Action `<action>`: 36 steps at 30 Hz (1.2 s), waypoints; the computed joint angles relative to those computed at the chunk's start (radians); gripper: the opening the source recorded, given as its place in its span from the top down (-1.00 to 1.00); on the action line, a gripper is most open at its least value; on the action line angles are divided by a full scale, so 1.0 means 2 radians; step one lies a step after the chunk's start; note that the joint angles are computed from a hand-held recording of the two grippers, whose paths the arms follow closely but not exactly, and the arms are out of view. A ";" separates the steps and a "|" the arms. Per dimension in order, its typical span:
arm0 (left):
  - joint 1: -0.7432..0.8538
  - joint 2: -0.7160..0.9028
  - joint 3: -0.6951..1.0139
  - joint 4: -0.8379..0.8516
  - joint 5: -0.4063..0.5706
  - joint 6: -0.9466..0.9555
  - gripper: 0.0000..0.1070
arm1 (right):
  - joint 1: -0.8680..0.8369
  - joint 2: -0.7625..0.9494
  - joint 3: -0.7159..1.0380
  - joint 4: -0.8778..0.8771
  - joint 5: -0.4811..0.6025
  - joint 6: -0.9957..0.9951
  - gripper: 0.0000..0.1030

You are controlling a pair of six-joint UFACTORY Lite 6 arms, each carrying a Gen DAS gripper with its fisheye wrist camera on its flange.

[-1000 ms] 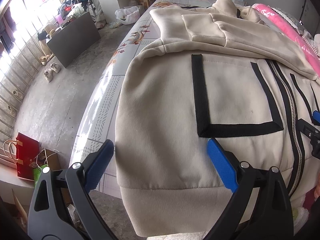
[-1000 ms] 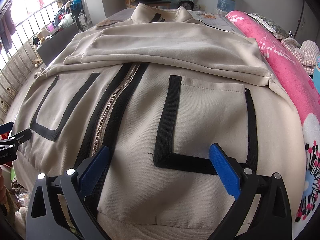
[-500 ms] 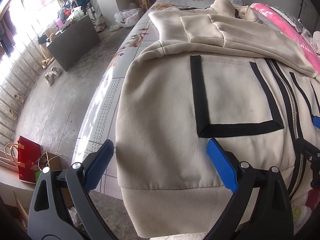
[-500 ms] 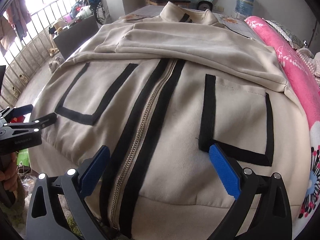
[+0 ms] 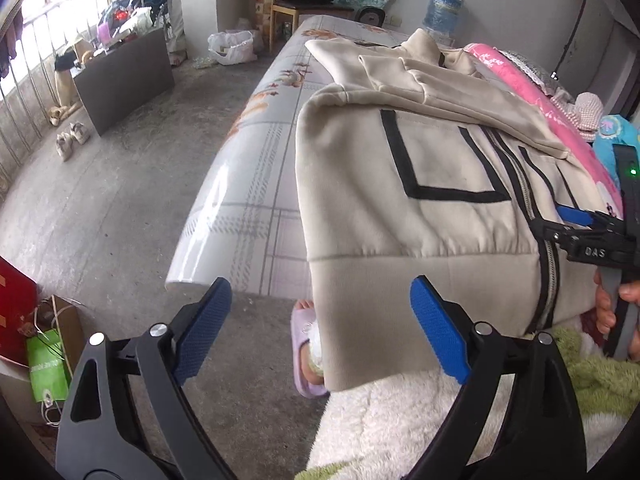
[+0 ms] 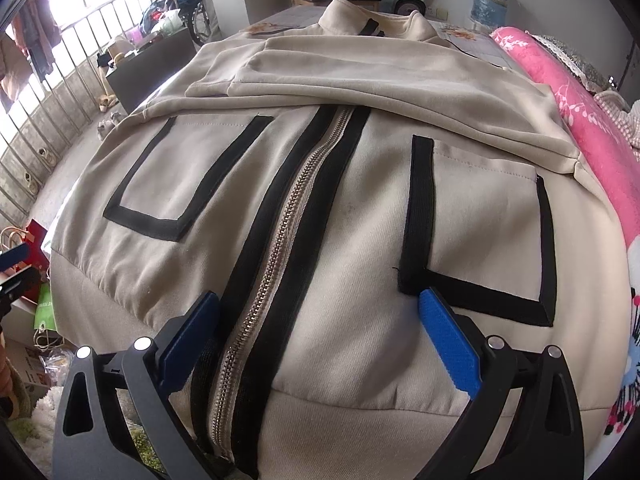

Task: Fold large clothes
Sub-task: 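Grasp the jacket hem with the left gripper while the right gripper grasps the hem too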

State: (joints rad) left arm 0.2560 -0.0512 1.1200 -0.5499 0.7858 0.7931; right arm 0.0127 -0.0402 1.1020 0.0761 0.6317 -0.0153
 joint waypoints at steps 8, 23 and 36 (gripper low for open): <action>0.034 0.034 -0.021 -0.074 0.053 0.056 -0.13 | -0.001 -0.001 -0.002 0.001 -0.002 -0.003 -0.88; 0.029 0.121 0.008 -0.129 0.113 0.075 -0.04 | -0.001 -0.001 -0.002 0.001 -0.002 -0.002 -0.88; 0.072 0.190 0.027 -0.196 0.182 0.088 -0.04 | -0.001 -0.001 -0.002 0.001 -0.002 -0.004 -0.88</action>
State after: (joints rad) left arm 0.3997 0.3281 1.1741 -0.9420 1.1497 0.9681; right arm 0.0101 -0.0431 1.0977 0.0787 0.6278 -0.0227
